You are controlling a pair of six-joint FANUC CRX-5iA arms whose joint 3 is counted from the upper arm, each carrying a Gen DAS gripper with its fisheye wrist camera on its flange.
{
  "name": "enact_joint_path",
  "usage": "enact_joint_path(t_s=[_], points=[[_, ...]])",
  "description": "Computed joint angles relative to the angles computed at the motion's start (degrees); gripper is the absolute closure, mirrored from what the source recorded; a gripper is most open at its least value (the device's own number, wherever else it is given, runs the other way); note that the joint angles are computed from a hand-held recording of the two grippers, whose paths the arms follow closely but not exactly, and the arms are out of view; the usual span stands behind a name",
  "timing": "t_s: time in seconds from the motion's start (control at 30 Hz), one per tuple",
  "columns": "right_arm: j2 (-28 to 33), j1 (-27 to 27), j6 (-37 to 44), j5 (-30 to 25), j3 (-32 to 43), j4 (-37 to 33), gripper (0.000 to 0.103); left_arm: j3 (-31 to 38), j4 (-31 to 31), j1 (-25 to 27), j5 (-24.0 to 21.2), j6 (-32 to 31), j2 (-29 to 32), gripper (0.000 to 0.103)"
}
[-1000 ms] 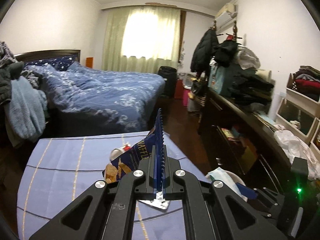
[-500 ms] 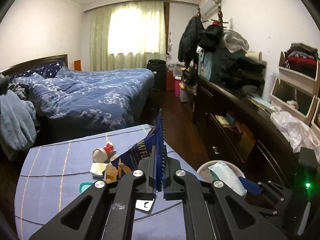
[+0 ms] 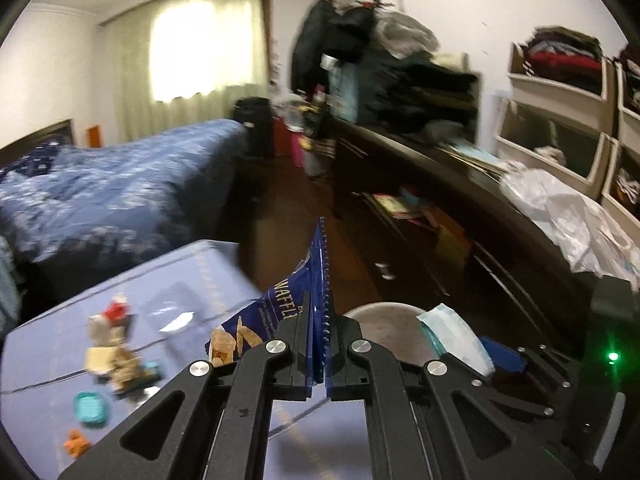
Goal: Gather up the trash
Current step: 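Carry the wipes pack and blue bag over the white bin and release both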
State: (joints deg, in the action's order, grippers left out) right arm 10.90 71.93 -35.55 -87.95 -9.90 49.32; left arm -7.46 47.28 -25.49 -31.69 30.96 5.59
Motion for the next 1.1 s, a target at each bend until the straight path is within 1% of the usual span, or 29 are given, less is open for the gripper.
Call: enact_joint_path(t_s=[0.17, 0.3, 0.4, 0.47, 0.53, 0.6, 0.67, 0.7, 0.73, 0.77, 0.8, 0.87, 0.9, 0.97, 1.0, 1.03, 1.07, 1.1], points=[[-2.6, -0.5, -3.4, -0.9, -3.6, -4.1, 0.057, 5.2, -3.0, -3.3, -2.9, 1.9, 5.1, 0.099], [-3.9, -1.4, -4.0, 0.0, -5.8, -5.6, 0.057, 10.2, -6.7, -4.8, -6.3, 5.7, 9.5, 0.099], [-4.5, -2.2, -3.7, 1.9, -7.4, -5.2, 0.057, 14.4, -8.2, -5.1, -10.1, 9.0, 12.8, 0.099], [-4.5, -2.9, -3.1, 3.4, -7.8, -4.5, 0.057, 16.2, -9.0, -5.2, -11.2, 10.5, 14.2, 0.098], [-4.4, -3.9, -2.3, 5.2, -8.2, -4.0, 0.057, 17.4, -10.1, -5.5, -11.0, 11.1, 15.2, 0.096], [-3.9, -4.8, -1.2, 6.2, -8.0, -3.9, 0.055, 18.3, -11.1, -5.8, -10.7, 11.8, 16.0, 0.087], [-3.4, -5.6, 0.1, 7.1, -7.7, -4.2, 0.053, 18.9, -11.3, -5.8, -10.7, 12.2, 16.6, 0.055], [-3.5, -5.8, 0.3, 7.5, -7.8, -4.2, 0.05, 18.4, -10.8, -5.7, -10.2, 12.2, 16.4, 0.049], [-3.4, -5.9, 0.5, 8.1, -7.9, -4.1, 0.046, 17.4, -9.8, -5.5, -9.1, 11.8, 15.9, 0.042], [-3.3, -6.0, 0.6, 8.3, -7.9, -4.0, 0.041, 16.9, -9.1, -5.3, -8.7, 11.4, 15.6, 0.038], [-3.1, -6.0, 0.7, 8.3, -7.8, -3.9, 0.039, 16.2, -8.2, -5.1, -8.0, 10.8, 15.2, 0.033], [-2.6, -6.0, 1.3, 7.7, -7.1, -3.9, 0.037, 15.0, -7.2, -4.6, -6.9, 10.3, 14.3, 0.026], [-2.4, -6.0, 1.5, 7.4, -6.8, -3.9, 0.036, 14.3, -6.7, -4.3, -6.2, 10.1, 13.7, 0.025], [-2.0, -5.8, 2.2, 6.3, -5.7, -3.9, 0.035, 13.5, -7.3, -3.7, -5.1, 10.6, 12.7, 0.019], [-1.7, -5.6, 2.4, 5.8, -5.3, -3.8, 0.035, 12.7, -8.2, -3.4, -4.0, 11.4, 11.8, 0.015], [-1.5, -5.3, 2.7, 5.2, -4.7, -3.3, 0.033, 12.2, -10.8, -3.1, -2.5, 13.5, 10.8, 0.013], [-1.2, -5.1, 3.0, 4.8, -4.2, -2.8, 0.032, 12.0, -13.4, -2.8, -1.4, 15.6, 10.2, 0.008], [-0.9, -4.8, 3.4, 4.5, -3.5, -2.2, 0.031, 11.9, -17.8, -2.5, 0.1, 19.0, 9.3, 0.005]])
